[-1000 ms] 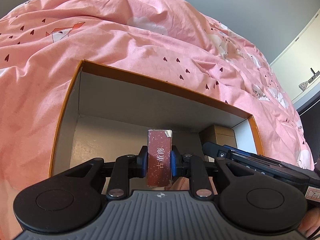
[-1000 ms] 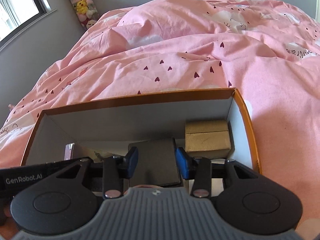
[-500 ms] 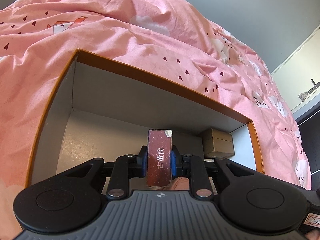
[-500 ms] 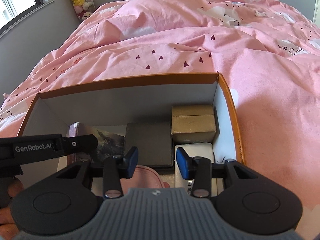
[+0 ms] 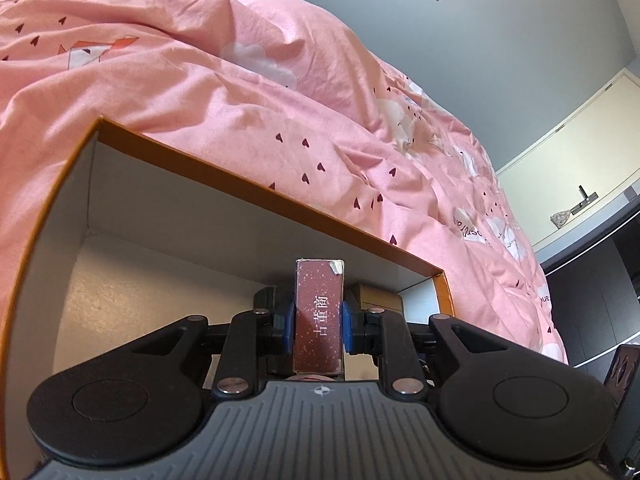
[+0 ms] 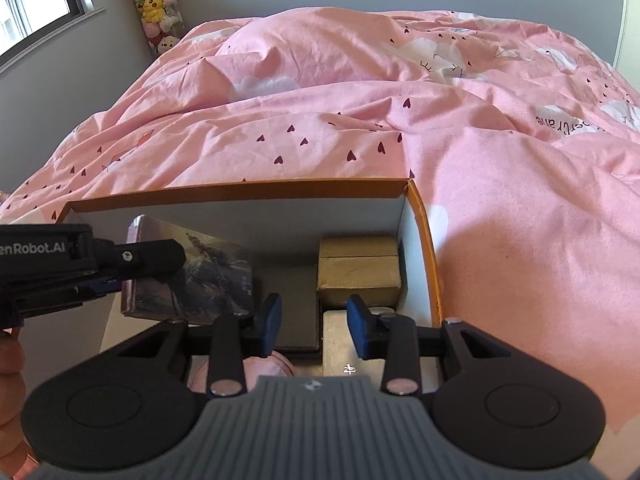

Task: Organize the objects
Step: 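Lower the grey box into the orange box and open the right gripper while the left lowers the brown box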

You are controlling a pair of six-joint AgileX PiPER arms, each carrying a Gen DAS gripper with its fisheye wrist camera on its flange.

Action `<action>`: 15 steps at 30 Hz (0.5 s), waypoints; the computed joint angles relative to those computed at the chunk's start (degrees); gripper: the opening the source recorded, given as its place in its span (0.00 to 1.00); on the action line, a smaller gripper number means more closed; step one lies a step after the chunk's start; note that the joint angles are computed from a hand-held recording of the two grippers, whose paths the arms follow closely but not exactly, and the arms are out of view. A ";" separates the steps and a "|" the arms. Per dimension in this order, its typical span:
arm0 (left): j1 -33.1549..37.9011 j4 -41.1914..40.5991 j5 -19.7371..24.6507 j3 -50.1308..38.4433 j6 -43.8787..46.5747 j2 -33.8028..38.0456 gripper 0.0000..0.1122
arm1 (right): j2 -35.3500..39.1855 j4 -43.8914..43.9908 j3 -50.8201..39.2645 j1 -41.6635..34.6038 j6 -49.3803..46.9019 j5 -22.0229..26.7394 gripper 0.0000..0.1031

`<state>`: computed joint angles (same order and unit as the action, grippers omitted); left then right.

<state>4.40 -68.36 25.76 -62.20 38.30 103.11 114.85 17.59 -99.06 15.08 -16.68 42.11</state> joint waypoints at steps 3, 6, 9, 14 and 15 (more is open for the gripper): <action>-0.23 -2.24 1.61 -1.20 1.88 2.13 0.22 | -0.13 -1.06 0.61 0.12 -0.39 -0.84 0.35; 0.18 -2.31 4.69 -3.81 0.53 4.62 0.22 | -0.22 -2.34 1.11 0.22 -0.04 -2.00 0.35; 0.94 -3.21 6.89 -5.47 -0.27 6.51 0.22 | 0.45 -2.14 0.24 -0.11 0.18 -1.57 0.35; 0.39 5.51 7.25 -9.23 -9.52 8.47 0.29 | 1.11 -1.68 -0.43 -0.45 -0.16 -1.65 0.35; -0.31 10.56 6.50 -10.24 -14.02 8.54 0.31 | 1.34 -1.95 -0.71 -0.45 0.22 -1.53 0.35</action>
<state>4.09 -57.80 32.26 -72.44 24.29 111.65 116.19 15.64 -99.77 14.63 -16.46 40.57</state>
